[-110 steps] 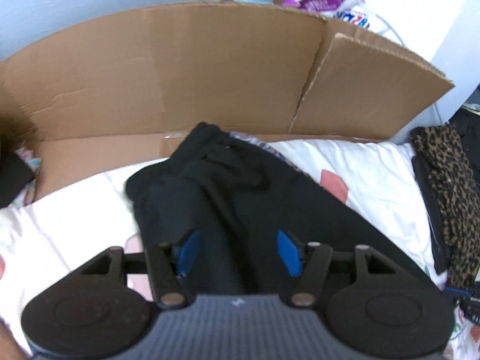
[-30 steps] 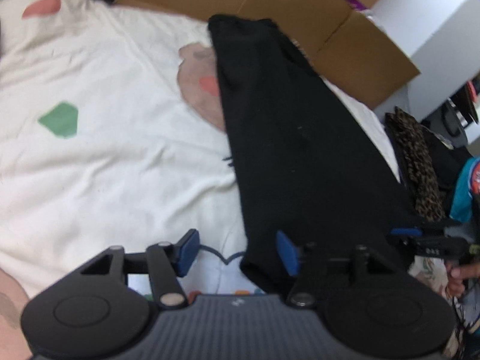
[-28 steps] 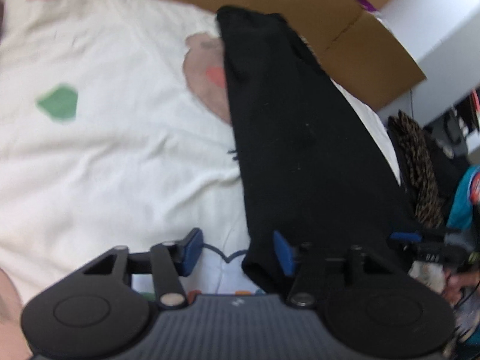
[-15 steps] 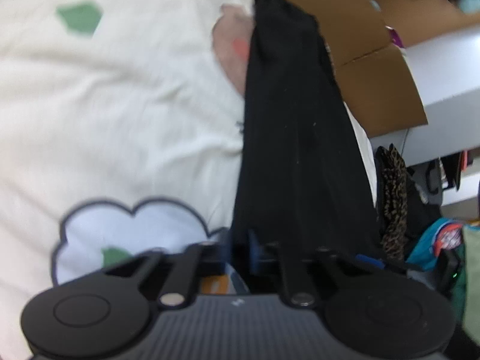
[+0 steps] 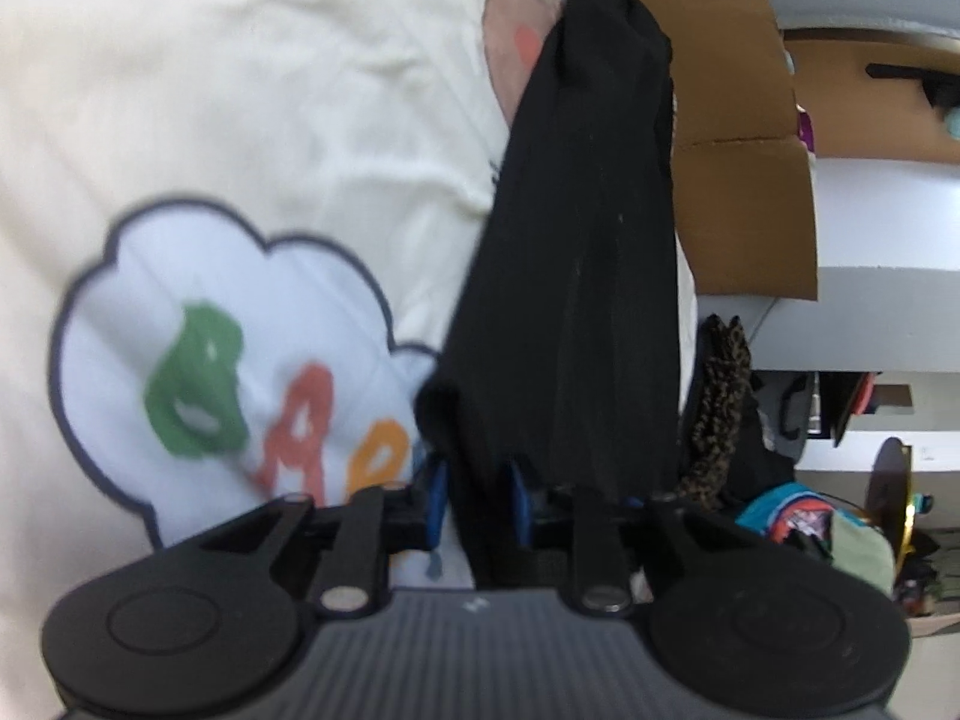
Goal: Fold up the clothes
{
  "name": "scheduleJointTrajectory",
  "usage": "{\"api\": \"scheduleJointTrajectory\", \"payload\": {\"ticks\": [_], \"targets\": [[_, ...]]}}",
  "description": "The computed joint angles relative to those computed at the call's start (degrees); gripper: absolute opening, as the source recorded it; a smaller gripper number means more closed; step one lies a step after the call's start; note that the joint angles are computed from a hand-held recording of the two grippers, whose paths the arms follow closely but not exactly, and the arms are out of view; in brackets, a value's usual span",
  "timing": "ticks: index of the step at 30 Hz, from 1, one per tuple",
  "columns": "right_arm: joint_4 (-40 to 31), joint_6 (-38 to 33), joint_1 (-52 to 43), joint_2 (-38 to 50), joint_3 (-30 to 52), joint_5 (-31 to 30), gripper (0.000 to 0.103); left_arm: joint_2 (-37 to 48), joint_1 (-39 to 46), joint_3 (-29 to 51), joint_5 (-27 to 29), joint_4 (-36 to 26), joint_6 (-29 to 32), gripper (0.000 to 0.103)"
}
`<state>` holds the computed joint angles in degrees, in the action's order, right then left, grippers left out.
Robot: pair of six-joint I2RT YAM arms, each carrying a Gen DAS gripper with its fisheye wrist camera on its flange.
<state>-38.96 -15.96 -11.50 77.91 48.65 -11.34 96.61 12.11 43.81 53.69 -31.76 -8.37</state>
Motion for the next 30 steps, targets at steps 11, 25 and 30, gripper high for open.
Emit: {"api": "scheduleJointTrajectory", "payload": {"ticks": [11,25,30], "targets": [[-0.10,-0.24,0.26,-0.23,-0.23,0.48,0.029,-0.34,-2.12,-2.99,4.44,-2.00,1.26,0.037],[0.12,-1.04,-0.72,0.15,-0.12,-0.41,0.029,1.82,-15.65,-5.85,7.35,0.85,-0.63,0.036],[0.04,-1.09,-0.98,-0.25,-0.37,-0.76,0.029,1.93,-15.72,-7.26,6.97,-0.75,3.60,0.036]]}}
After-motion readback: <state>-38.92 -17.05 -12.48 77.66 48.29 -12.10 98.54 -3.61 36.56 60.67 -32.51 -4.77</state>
